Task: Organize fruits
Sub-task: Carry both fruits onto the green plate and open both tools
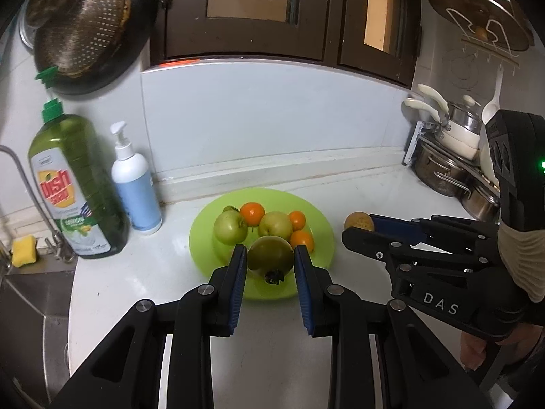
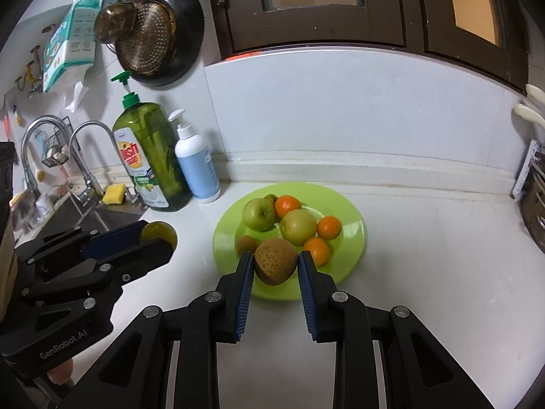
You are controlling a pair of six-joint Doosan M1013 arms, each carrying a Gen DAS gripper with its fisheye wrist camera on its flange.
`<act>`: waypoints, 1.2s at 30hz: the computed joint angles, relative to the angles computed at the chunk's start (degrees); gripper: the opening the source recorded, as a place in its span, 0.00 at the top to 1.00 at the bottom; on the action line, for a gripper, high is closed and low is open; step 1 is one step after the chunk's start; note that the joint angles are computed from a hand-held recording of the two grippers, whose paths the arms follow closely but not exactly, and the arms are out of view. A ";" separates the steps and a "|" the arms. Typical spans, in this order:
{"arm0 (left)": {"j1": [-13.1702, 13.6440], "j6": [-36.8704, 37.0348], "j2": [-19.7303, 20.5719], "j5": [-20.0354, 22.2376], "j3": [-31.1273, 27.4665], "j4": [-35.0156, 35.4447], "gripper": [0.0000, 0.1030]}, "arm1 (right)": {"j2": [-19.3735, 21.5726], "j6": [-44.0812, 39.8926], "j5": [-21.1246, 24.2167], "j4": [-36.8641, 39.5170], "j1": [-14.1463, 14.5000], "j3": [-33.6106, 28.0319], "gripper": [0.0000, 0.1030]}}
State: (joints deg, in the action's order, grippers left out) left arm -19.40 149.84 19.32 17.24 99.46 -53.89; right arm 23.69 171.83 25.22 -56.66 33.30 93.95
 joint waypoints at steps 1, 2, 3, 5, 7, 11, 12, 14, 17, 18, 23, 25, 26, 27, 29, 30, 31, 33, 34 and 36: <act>-0.12 -1.29 0.40 0.16 -0.58 1.23 0.72 | 0.16 -0.82 -0.22 0.50 -0.34 -0.28 0.73; -0.22 -2.57 0.77 0.35 -1.13 2.37 0.72 | 0.37 -1.49 -0.16 0.77 -0.67 -0.64 0.73; -0.30 -4.06 1.22 0.60 -1.77 3.65 0.72 | 0.57 -2.23 -0.27 1.15 -0.95 -0.92 0.73; -0.53 -7.19 2.18 1.08 -3.11 6.61 0.72 | 1.06 -4.77 -0.93 3.39 -1.79 -1.65 0.73; -0.77 -10.45 3.23 1.69 -4.54 9.62 0.72 | 1.62 -7.21 -1.42 5.33 -2.54 -2.35 0.73; -1.18 -15.30 5.06 2.72 -6.96 14.49 0.72 | 2.90 -11.27 -2.27 8.51 -4.04 -3.80 0.73; -1.26 -16.46 5.61 3.11 -7.65 15.74 0.72 | 3.19 -12.15 -2.51 9.25 -4.38 -4.09 0.73; -1.42 -18.83 6.42 3.48 -8.66 18.30 0.72 | 3.90 -14.06 -2.95 10.87 -5.18 -4.85 0.73; -1.50 -22.14 7.89 4.95 -10.58 21.24 0.72 | 4.96 -17.05 -3.17 13.56 -6.07 -6.16 0.73; -1.47 -22.87 8.26 5.47 -11.09 21.87 0.72 | 5.30 -17.88 -3.31 14.34 -6.36 -6.55 0.73; -1.41 -25.92 10.15 7.69 -13.21 25.00 0.72 | 7.12 -23.87 -3.65 20.09 -7.54 -8.71 0.73; -1.43 -26.98 10.82 8.39 -13.90 26.32 0.72 | 7.73 -25.48 -3.57 21.61 -7.77 -9.39 0.73; -1.44 -27.34 11.05 8.72 -14.14 26.70 0.72 | 8.02 -26.55 -3.65 22.69 -7.92 -9.67 0.73; -1.40 -27.60 11.29 9.02 -14.37 26.93 0.72 | 8.28 -27.36 -3.62 23.46 -8.02 -9.94 0.73; -1.38 -28.28 11.78 9.58 -14.85 27.53 0.72 | 8.89 -28.62 -3.38 24.76 -8.19 -10.57 0.73; -1.38 -28.49 11.98 9.77 -15.04 27.66 0.72 | 9.10 -29.51 -3.34 25.70 -8.31 -10.77 0.73; -1.36 -28.67 12.19 10.05 -15.26 27.77 0.72 | 9.40 -30.27 -3.19 26.49 -8.43 -11.10 0.73; -1.32 -28.54 12.54 10.82 -15.65 27.48 0.72 | 9.91 -31.35 -2.89 27.58 -8.62 -11.65 0.73; -1.33 -28.66 12.73 11.24 -15.87 27.53 0.72 | 10.01 -31.68 -2.82 27.95 -8.76 -11.74 0.73; -1.41 -28.78 12.96 11.62 -16.14 27.75 0.72 | 10.46 -33.08 -2.59 29.49 -8.97 -12.27 0.73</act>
